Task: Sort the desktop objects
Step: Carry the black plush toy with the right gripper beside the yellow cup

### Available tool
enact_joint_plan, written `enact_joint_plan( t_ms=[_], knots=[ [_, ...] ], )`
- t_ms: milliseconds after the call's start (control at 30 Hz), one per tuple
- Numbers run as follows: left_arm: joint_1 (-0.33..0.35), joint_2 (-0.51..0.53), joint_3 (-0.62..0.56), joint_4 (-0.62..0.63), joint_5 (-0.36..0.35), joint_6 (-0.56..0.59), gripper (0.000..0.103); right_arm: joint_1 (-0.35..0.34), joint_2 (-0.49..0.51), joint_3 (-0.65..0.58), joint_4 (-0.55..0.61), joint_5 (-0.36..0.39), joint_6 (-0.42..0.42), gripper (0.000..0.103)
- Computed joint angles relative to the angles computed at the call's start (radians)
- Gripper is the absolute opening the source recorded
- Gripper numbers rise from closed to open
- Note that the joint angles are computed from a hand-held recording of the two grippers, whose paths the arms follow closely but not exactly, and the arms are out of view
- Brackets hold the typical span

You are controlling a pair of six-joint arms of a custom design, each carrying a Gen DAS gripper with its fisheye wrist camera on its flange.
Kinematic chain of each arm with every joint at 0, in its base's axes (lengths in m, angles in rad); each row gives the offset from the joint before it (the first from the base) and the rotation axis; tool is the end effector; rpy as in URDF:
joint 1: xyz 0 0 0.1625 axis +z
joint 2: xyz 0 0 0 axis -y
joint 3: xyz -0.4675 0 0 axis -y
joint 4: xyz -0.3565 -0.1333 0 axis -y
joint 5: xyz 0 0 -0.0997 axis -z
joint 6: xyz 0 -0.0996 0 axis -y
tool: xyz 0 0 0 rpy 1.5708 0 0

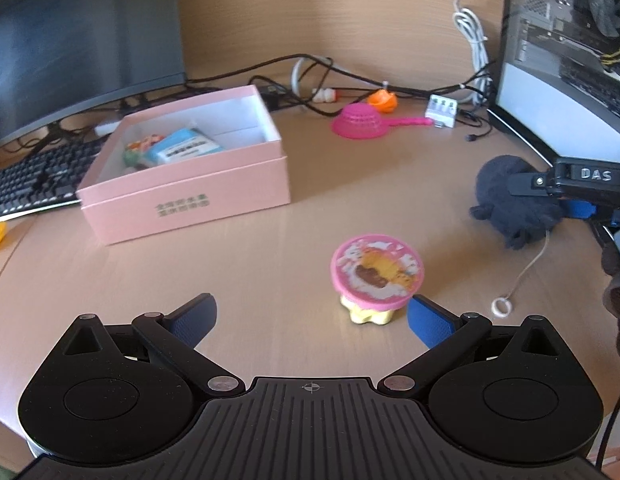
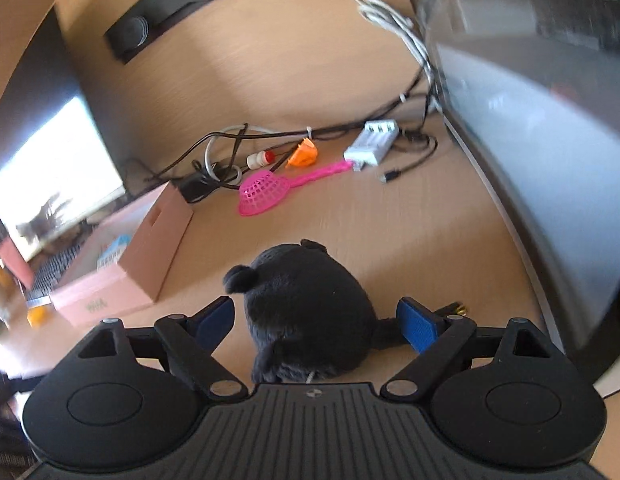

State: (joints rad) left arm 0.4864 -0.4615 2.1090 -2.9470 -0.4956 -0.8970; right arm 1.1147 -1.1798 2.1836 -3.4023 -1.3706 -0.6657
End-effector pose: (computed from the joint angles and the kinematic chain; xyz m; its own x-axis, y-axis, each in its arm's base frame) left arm -0.3163 -0.4172 -0.0571 -0.6742 -0.0209 -0.7382 0.5206 0.6956 -0.4951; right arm -0.0867 -0.5244 0.3014 -0.9268 -0.1391 0.3490 -0.3489 0.6631 -0.6622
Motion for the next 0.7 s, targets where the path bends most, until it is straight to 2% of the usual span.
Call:
enact_joint_plan(
  t_ms=[33, 67, 100, 167, 233, 367, 433, 467, 533, 600, 700],
  knots=[
    [-0.001, -0.005, 0.004, 0.015, 0.002, -0.019, 0.103, 0.006, 0.012, -0.009, -0.006, -0.017, -0.001, 0.083],
    [-0.002, -0.010, 0.007, 0.032, 0.004, -0.040, 0.103, 0.013, 0.019, -0.015, -0.003, -0.029, -0.022, 0.073],
    [-0.002, -0.015, 0.010, 0.046, 0.005, -0.057, 0.103, 0.018, 0.017, -0.016, 0.008, -0.024, -0.059, 0.068],
    [-0.003, -0.023, 0.018, 0.061, 0.007, -0.084, 0.103, 0.037, 0.004, -0.008, 0.019, -0.031, -0.159, 0.067],
    [-0.003, -0.027, 0.023, 0.070, 0.006, -0.104, 0.103, 0.052, 0.001, 0.032, -0.058, -0.023, -0.367, 0.067],
    [-0.003, -0.022, 0.021, 0.057, 0.000, -0.100, 0.103, 0.119, 0.106, 0.132, -0.434, -0.094, -0.786, 0.067],
    [-0.005, -0.017, 0.022, 0.039, -0.002, -0.088, 0.103, 0.108, 0.168, 0.165, -0.566, -0.080, -0.995, 0.067],
    [-0.006, -0.016, 0.022, 0.035, -0.003, -0.083, 0.103, 0.102, 0.189, 0.175, -0.599, -0.082, -1.071, 0.067],
    [-0.007, -0.015, 0.023, 0.034, -0.002, -0.085, 0.103, 0.104, 0.209, 0.187, -0.611, -0.113, -1.111, 0.068],
    [-0.008, -0.018, 0.027, 0.044, 0.000, -0.101, 0.103, 0.101, 0.202, 0.196, -0.598, -0.111, -1.086, 0.069],
    [-0.004, -0.026, 0.027, 0.073, 0.000, -0.134, 0.103, 0.105, 0.119, 0.196, -0.409, -0.110, -0.985, 0.074]
  ],
)
